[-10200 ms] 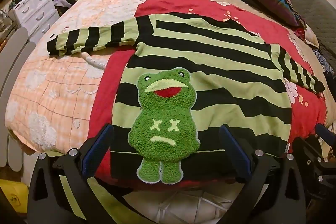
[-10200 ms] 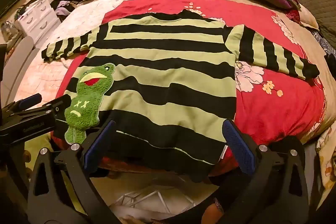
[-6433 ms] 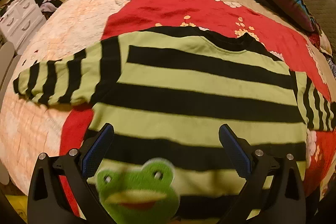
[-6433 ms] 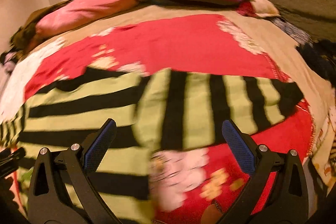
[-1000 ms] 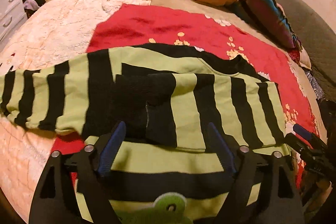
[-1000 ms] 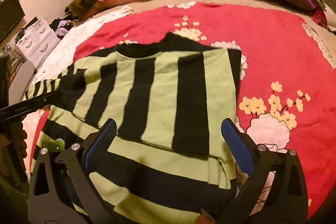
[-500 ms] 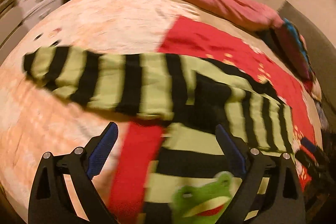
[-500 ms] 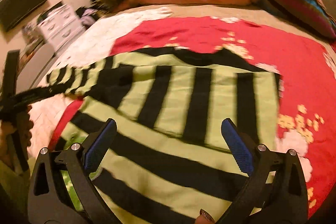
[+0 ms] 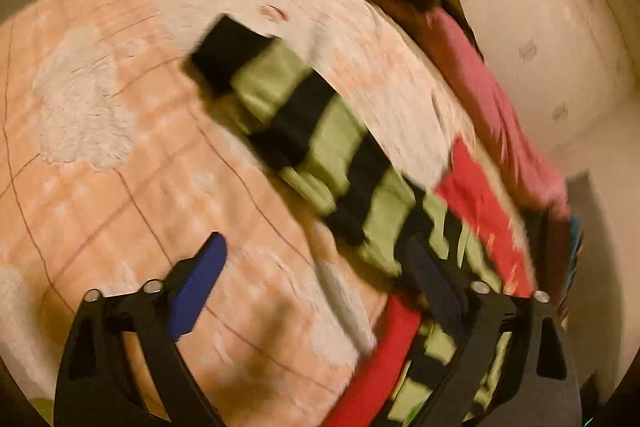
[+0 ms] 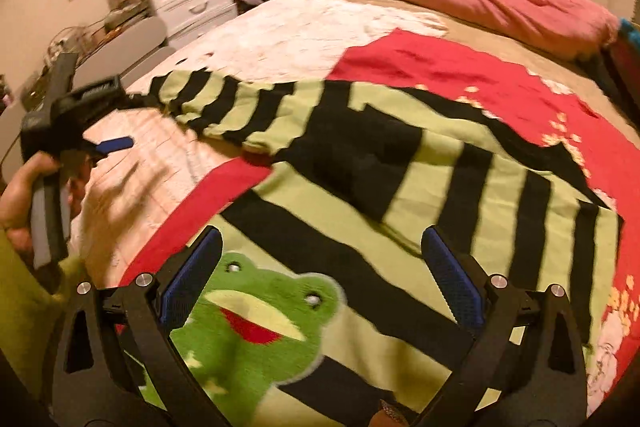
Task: Fold small clothes
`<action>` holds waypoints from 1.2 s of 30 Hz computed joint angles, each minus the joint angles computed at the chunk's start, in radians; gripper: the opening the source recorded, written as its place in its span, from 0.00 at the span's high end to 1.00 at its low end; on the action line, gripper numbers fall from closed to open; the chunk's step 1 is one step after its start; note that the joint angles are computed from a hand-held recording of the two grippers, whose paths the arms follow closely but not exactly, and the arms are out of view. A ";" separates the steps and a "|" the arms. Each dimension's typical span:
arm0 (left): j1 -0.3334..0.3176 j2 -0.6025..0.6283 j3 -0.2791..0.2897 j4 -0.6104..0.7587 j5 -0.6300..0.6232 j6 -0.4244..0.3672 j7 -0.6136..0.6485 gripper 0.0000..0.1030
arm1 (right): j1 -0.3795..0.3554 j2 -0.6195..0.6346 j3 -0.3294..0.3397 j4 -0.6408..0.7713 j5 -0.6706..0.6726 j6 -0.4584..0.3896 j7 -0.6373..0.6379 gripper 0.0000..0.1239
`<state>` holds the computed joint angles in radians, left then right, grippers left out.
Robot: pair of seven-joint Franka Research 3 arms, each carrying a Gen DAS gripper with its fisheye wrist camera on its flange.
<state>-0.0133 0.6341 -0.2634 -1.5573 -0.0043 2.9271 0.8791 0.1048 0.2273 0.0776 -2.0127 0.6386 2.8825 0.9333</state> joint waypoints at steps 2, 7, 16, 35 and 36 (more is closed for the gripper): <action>0.019 0.016 -0.001 0.004 -0.019 0.038 -0.017 0.20 | 0.006 0.010 0.008 0.011 -0.001 -0.013 -0.004 0.24; 0.102 0.119 -0.096 0.105 -0.076 0.061 0.015 0.32 | 0.027 0.027 0.027 0.008 -0.039 -0.016 -0.064 0.24; 0.051 0.381 -0.063 0.507 -0.105 -0.080 -0.014 0.41 | 0.045 0.026 0.018 -0.002 -0.038 -0.127 -0.085 0.24; -0.145 0.177 -0.049 0.393 0.166 0.069 0.152 0.94 | -0.100 -0.003 -0.131 -0.061 -0.036 -0.087 0.288 0.24; -0.158 0.191 -0.077 0.414 0.163 0.045 0.191 0.94 | -0.118 -0.007 -0.139 -0.069 -0.027 -0.072 0.316 0.24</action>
<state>-0.1718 0.8251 -0.3404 -1.1433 0.1589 2.9722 1.0699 -0.0130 0.2205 -0.0614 -2.0813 0.6119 2.8100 1.2491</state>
